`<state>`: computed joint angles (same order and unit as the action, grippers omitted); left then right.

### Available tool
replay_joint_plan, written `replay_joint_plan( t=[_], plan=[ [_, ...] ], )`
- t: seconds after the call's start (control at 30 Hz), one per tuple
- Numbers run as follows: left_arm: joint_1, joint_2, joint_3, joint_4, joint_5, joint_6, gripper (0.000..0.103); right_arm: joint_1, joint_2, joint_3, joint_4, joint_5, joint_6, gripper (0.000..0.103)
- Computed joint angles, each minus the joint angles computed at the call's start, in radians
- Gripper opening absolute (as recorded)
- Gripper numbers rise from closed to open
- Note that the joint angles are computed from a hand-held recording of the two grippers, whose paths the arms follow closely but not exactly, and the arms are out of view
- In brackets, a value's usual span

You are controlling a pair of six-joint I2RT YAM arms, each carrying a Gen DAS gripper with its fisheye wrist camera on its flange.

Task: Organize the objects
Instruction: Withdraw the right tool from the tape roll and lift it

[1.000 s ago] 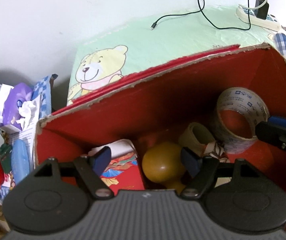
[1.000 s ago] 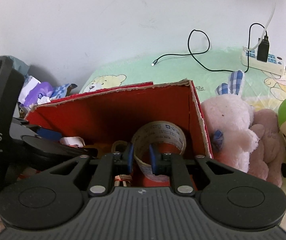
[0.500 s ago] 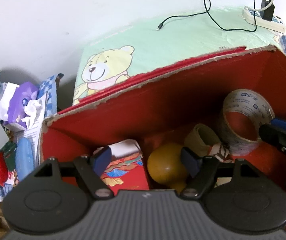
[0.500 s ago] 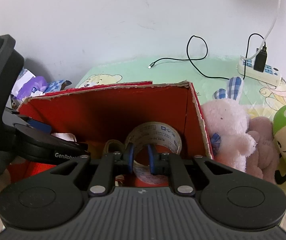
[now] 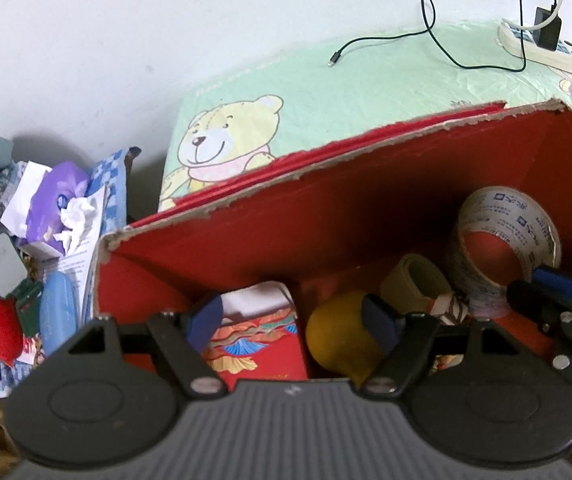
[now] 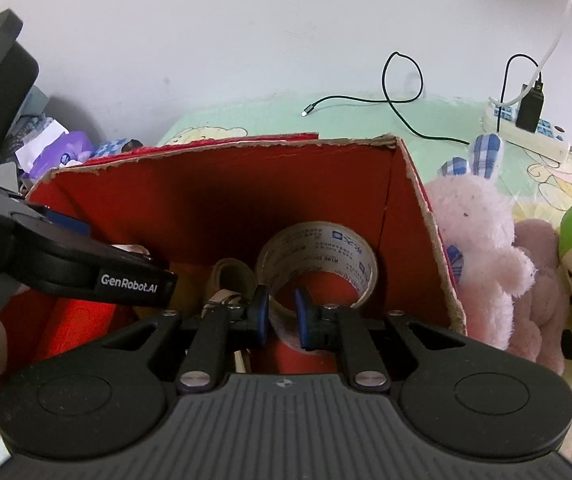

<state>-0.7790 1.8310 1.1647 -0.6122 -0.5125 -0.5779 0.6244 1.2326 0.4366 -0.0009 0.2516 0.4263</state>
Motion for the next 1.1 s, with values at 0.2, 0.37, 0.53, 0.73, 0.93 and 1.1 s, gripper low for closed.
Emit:
replay_joint_plan(
  t=[0.2,0.37,0.53,0.73,0.93,1.1],
  plan=[
    [0.000,-0.002,-0.002,0.004,-0.003,0.003,0.082,0.002,0.004,0.007,-0.008,-0.009,-0.004,0.013],
    [0.000,-0.009,-0.009,0.017,0.001,0.002,0.089,0.004,0.009,0.011,-0.013,-0.010,-0.008,0.014],
    [0.003,-0.004,-0.005,0.016,0.016,0.004,0.089,-0.005,0.010,0.008,-0.002,-0.024,-0.012,0.014],
    [0.005,-0.010,-0.012,0.026,0.024,0.011,0.089,-0.018,0.008,0.001,0.009,-0.045,-0.016,0.014],
    [0.007,-0.013,-0.015,0.031,0.030,0.013,0.089,-0.012,-0.008,-0.014,0.019,-0.045,-0.009,0.014],
    [0.007,-0.015,-0.015,0.030,0.026,0.007,0.089,-0.015,-0.011,-0.019,0.026,-0.051,-0.011,0.014]
  ],
)
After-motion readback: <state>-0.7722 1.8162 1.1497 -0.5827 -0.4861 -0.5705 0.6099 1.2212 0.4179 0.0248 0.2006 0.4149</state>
